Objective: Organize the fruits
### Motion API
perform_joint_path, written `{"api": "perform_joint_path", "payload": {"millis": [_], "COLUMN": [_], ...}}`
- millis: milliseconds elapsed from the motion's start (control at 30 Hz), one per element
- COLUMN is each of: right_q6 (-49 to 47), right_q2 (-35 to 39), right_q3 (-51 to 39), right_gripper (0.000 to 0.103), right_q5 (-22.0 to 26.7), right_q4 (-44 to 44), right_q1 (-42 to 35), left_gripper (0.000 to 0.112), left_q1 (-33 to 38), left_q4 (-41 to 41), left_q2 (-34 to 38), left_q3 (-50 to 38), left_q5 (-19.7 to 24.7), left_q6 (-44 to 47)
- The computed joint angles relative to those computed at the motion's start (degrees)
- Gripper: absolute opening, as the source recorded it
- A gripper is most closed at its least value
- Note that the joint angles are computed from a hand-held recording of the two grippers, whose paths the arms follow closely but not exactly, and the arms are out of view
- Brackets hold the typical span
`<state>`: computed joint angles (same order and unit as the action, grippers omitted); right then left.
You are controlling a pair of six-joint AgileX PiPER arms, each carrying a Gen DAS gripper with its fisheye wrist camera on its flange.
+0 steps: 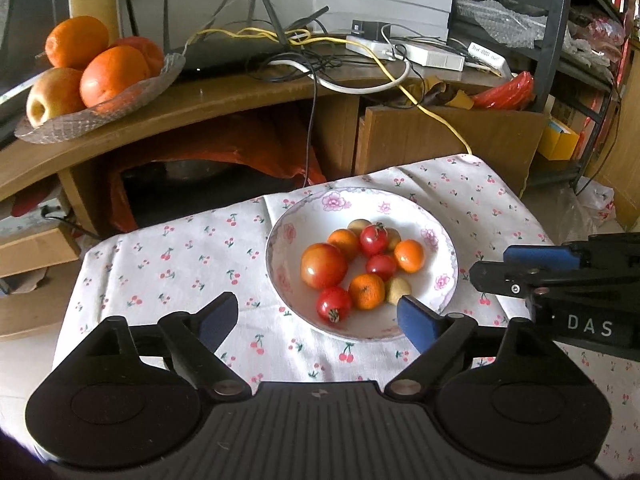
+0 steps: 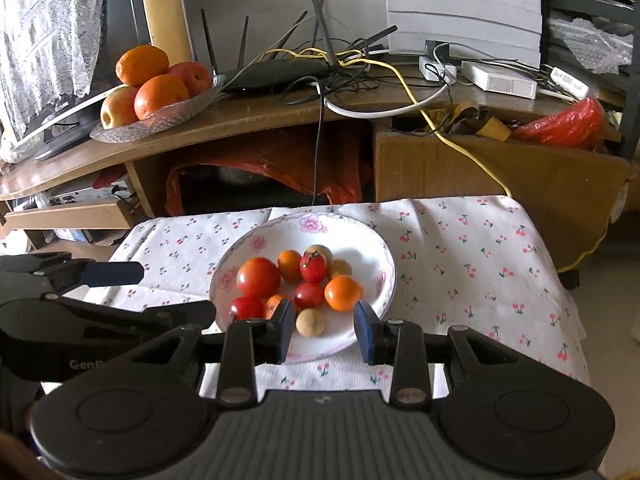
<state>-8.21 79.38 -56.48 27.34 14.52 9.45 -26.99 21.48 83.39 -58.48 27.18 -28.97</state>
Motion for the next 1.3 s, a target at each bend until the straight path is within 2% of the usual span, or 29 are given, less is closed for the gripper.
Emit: {"api": "perform_joint_path", "payload": {"millis": [67, 133, 633, 967, 1200, 1300], "right_q6": [0.4, 0.8, 6.6, 13.1, 17.9, 20.6], "right_q2": [-1.0, -1.9, -8.9, -15.7, -20.5, -21.8], "right_q3": [0.8, 1.5, 7.1, 11.3, 13.5, 14.3], "right_gripper": [0.032, 0.032, 0.032, 0.032, 0.032, 0.032], "right_q5": [0.2, 0.6, 3.5, 6.3, 8.8, 10.0], "right_q4": [-0.1, -0.2, -2.8, -6.1, -8.6, -10.5], "right_q1": [0.1, 0.2, 1.9, 5.1, 7.5, 9.0], "left_gripper": [0.100, 0.103, 0.103, 0.103, 0.103, 0.103], "left_q1": [-1.1, -2.1, -4.8, -8.1, -13.1, -13.7], "left_q4": [3.7, 7.1, 6.2, 5.7, 11.5, 10.2], "left_q2": [-0.5, -1.3, -7.2, -14.3, -17.6, -18.8], "left_q3": [0.6, 1.6, 7.5, 12.4, 15.5, 16.7], "left_q5": [0.9, 1.2, 3.7, 6.1, 11.0, 11.5], "left_q6": [-3.8, -7.4, -11.3, -15.6, -23.7, -23.6]}}
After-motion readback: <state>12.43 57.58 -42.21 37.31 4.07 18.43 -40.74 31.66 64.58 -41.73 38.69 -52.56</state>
